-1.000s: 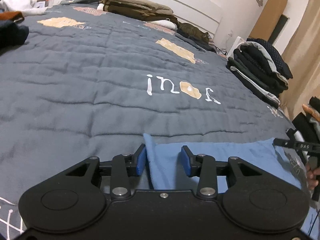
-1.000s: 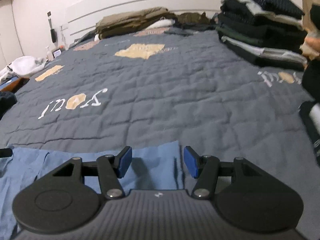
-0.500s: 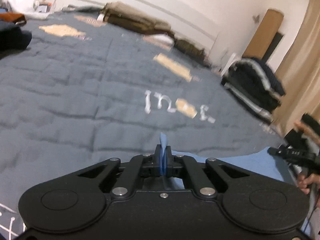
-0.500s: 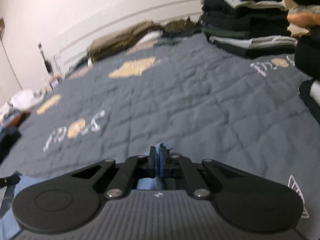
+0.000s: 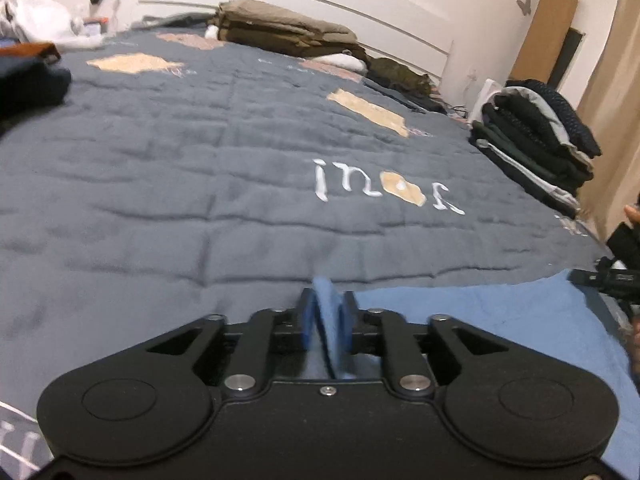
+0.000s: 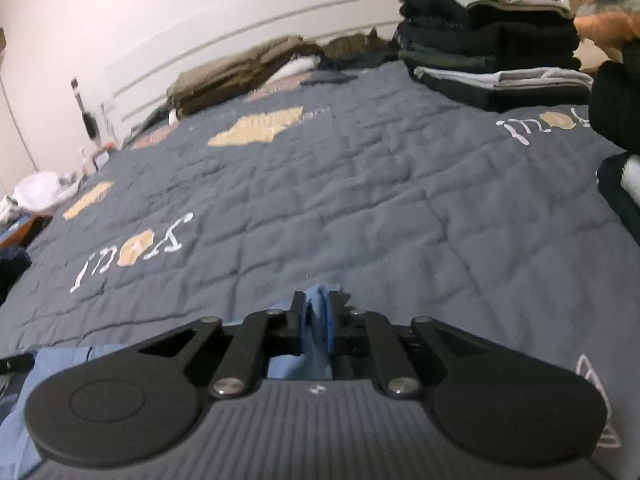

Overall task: Fold clothes
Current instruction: 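Grasp the cloth edge with both tools and pull it straight, then open both tools and release the straightened cloth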

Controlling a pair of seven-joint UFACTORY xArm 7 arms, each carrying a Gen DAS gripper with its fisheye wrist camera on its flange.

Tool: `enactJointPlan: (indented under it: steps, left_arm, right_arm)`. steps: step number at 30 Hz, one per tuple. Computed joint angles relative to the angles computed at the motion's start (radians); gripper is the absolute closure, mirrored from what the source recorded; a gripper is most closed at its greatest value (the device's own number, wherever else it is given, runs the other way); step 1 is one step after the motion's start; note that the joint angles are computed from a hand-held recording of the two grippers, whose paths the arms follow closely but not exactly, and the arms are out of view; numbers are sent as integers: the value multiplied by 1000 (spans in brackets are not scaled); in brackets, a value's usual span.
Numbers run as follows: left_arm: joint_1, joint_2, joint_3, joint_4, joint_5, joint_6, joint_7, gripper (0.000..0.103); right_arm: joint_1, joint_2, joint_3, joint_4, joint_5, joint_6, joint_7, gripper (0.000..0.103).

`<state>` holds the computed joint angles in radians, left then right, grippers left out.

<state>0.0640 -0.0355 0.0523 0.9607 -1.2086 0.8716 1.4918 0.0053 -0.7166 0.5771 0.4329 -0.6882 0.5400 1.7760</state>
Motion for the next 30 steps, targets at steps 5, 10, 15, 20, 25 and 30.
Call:
enactJointPlan:
  steps: [5,10,15,20,25,30]
  left_arm:
    - [16,-52,23,16,92,82,-20,64]
    - [7,-175,60,-35,152,191,-29,62]
    - [-1,-318,119,-109,206,311,-72,62]
    - [11,-455,192,-198,269,402,-113,62]
    - [45,-562,266,-260,346,481,-159,59]
    - [88,-624,336,-293,424,557,-180,54]
  right_arm:
    - [114,-44,-62,58,95,122,-147,59]
    - [193,-59,-65,115,180,148,-241,57]
    - [242,-86,11,160,255,193,-224,55]
    - [292,-72,112,207,321,277,-147,52]
    - [306,-9,191,225,333,157,-4,51]
    - [202,6,297,203,257,-104,190,51]
